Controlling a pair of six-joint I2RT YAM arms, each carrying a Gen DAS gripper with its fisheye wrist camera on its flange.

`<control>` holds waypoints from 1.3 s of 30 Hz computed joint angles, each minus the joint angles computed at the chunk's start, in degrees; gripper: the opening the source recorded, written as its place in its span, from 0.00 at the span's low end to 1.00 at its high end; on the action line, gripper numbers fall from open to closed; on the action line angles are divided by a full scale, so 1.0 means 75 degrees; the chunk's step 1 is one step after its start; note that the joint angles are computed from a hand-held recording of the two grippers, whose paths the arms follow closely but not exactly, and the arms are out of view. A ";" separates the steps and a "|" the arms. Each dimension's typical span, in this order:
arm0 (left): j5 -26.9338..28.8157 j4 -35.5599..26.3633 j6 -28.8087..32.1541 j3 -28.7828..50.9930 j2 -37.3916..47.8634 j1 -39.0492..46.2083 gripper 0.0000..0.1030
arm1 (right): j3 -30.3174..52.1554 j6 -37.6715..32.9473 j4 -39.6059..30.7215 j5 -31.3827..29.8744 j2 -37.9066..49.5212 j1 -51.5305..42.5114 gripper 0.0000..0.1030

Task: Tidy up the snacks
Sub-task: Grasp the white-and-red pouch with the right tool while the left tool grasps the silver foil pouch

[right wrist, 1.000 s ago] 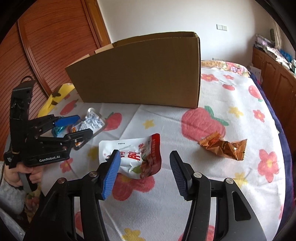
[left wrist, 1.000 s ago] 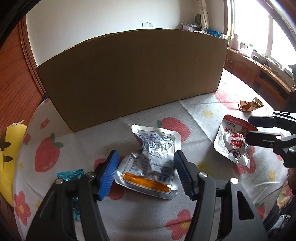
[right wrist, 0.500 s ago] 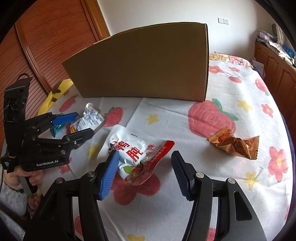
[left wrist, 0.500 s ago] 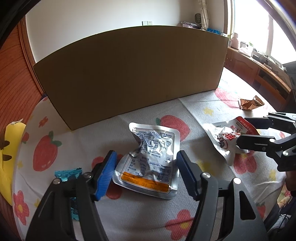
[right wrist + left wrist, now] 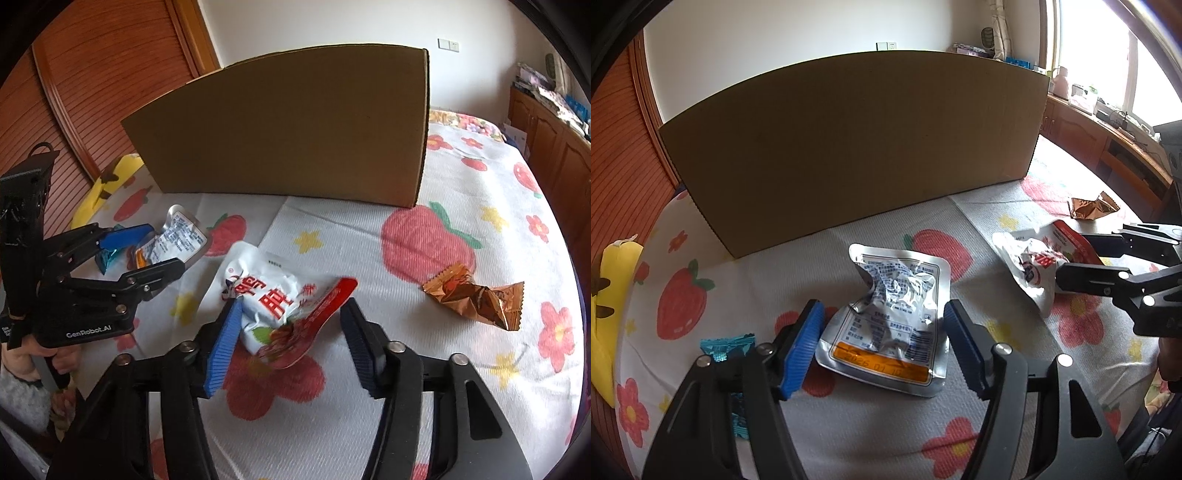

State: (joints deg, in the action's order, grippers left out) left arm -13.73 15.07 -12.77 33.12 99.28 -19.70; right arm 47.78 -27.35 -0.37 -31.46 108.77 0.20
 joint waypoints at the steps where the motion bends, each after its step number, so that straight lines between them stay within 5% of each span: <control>1: -0.0002 0.0002 0.0005 0.0005 0.0006 0.0001 0.66 | -0.0010 0.0015 0.0038 -0.0013 0.0010 0.0001 0.45; 12: -0.0007 -0.0038 0.0081 0.0055 0.0025 0.0039 0.67 | -0.0046 0.0041 0.0124 -0.0092 0.0051 -0.0069 0.20; 16: -0.0031 -0.0040 0.0075 0.0062 0.0033 0.0020 0.67 | -0.0017 0.0011 0.0046 -0.0143 0.0051 -0.0123 0.20; 23: -0.0082 -0.0034 0.0050 0.0066 0.0052 -0.0031 0.67 | 0.0302 0.0054 -0.0406 -0.0481 0.0123 -0.0296 0.35; 31: -0.0131 -0.0041 -0.0006 0.0082 0.0070 -0.0085 0.67 | 0.0808 0.0085 -0.1058 -0.0811 0.0251 -0.0453 0.33; 35: -0.0144 -0.0055 0.0014 0.0091 0.0074 -0.0080 0.67 | 0.0775 0.0067 -0.0916 -0.0570 0.0279 -0.0354 0.06; 39: -0.0216 -0.0223 0.0031 0.0208 0.0077 -0.0154 0.68 | 0.0595 0.0029 -0.0605 -0.0526 0.0243 -0.0299 0.04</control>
State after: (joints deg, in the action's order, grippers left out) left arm -15.35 13.40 -12.54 34.68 99.86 -20.85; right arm 52.24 -27.13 -4.91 -35.41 110.60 -2.04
